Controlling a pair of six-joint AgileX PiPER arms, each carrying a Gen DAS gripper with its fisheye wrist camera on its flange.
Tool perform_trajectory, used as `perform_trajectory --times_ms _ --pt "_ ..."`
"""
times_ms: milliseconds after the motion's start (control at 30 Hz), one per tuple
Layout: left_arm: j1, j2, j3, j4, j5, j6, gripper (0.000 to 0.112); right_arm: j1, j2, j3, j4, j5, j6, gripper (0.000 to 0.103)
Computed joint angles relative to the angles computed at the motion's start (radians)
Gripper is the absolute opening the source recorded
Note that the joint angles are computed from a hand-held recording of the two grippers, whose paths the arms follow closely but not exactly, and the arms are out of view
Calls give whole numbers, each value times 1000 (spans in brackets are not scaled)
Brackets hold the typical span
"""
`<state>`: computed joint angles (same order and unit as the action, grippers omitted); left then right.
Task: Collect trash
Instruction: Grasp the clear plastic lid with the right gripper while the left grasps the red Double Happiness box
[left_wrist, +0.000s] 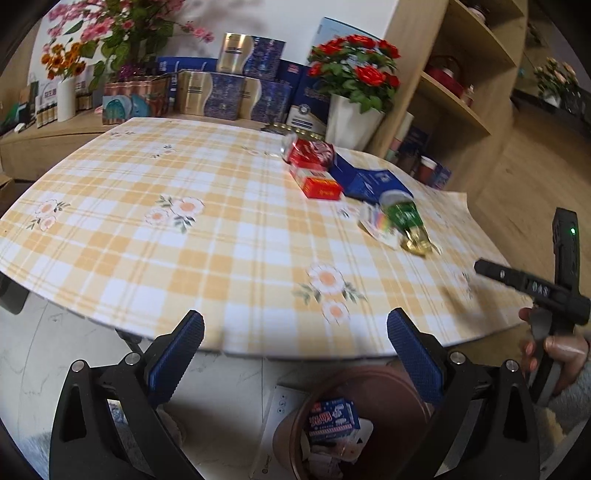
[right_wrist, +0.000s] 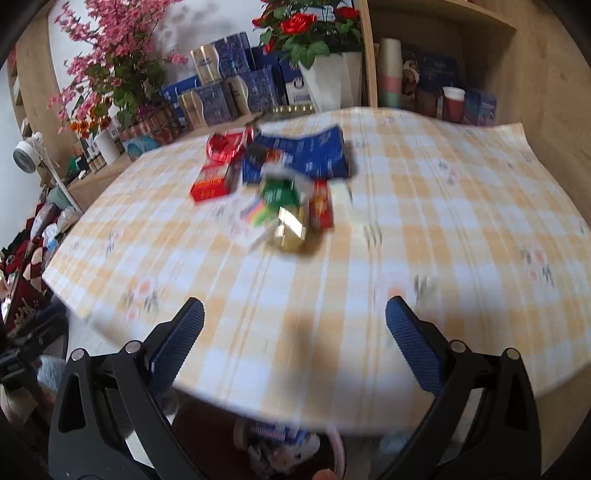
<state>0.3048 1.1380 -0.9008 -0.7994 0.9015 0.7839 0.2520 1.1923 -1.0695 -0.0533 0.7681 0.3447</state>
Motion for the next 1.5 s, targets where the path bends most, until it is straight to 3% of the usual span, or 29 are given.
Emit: perform_trajectory --times_ms 100,167,300,367,500,600,667,767,933,1000,1033,1100,1300,1500 --pt "-21 43 -58 35 -25 -36 81 -76 134 -140 85 -5 -150 97" --pt "-39 72 -96 58 -31 -53 67 -98 207 -219 126 4 -220 86" --pt "-33 143 -174 14 -9 -48 63 -124 379 -408 186 66 -316 84" --pt "-42 173 -210 10 -14 -68 50 -122 470 -508 189 111 -343 78" --pt "-89 215 -276 66 -60 -162 44 -109 598 -647 166 175 -346 71" --pt "-111 241 -316 63 -64 -155 29 -115 655 -714 177 212 -334 63" --pt "-131 257 -340 72 -73 -156 10 -126 694 -763 204 242 -339 51" --pt "-136 284 -370 52 -73 -151 3 -127 689 -757 223 222 -355 33" --pt "-163 353 -437 57 -42 -175 4 -135 625 -688 231 136 -367 13" --pt "-193 393 -480 85 -27 -205 14 -146 601 -664 236 105 -368 13" --pt "-205 410 -497 93 -21 -216 38 -156 579 -641 249 78 -371 13" --pt "-237 440 -526 112 -42 -243 71 -170 559 -624 264 55 -371 13" --pt "-342 651 -786 243 24 -414 91 -233 473 -535 363 -18 -384 13" --pt "-428 961 -1243 405 188 -706 91 -284 366 -420 448 -60 -416 13"
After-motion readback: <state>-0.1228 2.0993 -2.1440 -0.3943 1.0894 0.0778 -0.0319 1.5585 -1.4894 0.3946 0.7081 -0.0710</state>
